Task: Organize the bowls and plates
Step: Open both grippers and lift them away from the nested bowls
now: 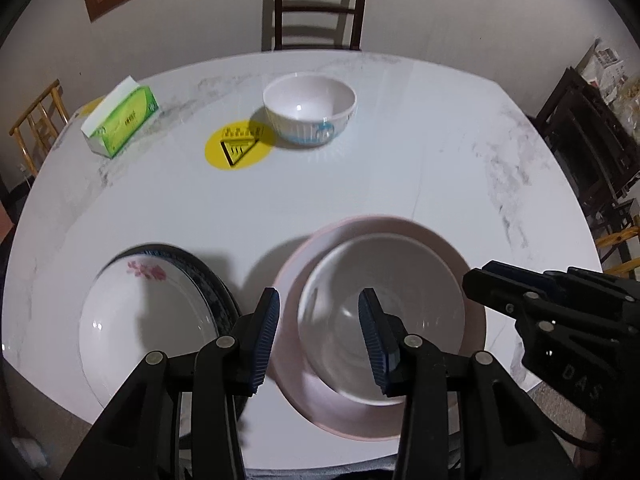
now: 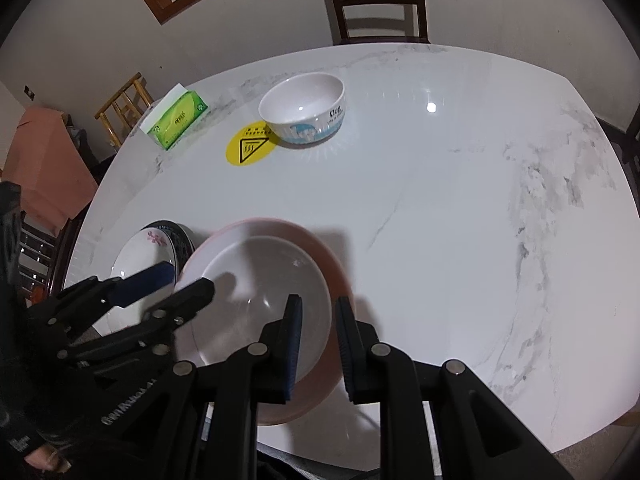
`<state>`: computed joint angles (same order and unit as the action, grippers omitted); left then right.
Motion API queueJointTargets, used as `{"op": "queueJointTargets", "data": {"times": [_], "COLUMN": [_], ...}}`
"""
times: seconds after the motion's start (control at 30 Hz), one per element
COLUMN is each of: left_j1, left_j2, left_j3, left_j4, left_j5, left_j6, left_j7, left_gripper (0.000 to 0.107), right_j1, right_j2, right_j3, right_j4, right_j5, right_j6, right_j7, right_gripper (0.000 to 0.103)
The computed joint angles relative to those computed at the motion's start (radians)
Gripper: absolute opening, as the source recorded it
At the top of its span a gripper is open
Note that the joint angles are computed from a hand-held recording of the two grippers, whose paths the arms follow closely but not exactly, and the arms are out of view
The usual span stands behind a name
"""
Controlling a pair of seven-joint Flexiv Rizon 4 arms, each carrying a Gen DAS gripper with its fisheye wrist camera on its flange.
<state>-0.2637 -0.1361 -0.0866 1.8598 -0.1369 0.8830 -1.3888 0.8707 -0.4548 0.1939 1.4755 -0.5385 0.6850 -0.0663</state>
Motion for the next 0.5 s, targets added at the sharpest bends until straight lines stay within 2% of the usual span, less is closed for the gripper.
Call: {"op": "queueJointTargets", "data": {"times": [0.07, 0.2, 0.33, 0.5], "left_j1": [0.009, 0.02, 0.035, 0.054], "left_j2": [0.003, -0.006, -0.024, -0.071], "left_j3": [-0.003, 0.002, 0.008, 0.016], "left_j4": [0.012, 0.007, -0.011, -0.064], "left_j5": [-0.045, -0.057, -0.073, -0.076], "left_j6": [0.035, 0.065, 0.055, 0.015], "left_j7": [0.034, 0.043, 0.033, -0.004], "left_gripper": [0.043, 0.047, 0.047, 0.047], "right_j1": [-0.003, -0.013, -0.036, -0.073], "right_j2": [0.009, 0.017, 0.021, 0.008], "right_j3": [-0.003, -0.009, -0.012, -0.003], "right_j4": [0.016, 0.038, 0.053, 0.033], "right_j5": [-0.01, -0.035, -0.037, 0.018], "right_j6": [0.021, 0.068, 0.116, 0.126], "right_j7": [0.002, -0.005, -0.019, -0.083], "right_gripper": [0.019, 0.019, 0.019, 0.019]}}
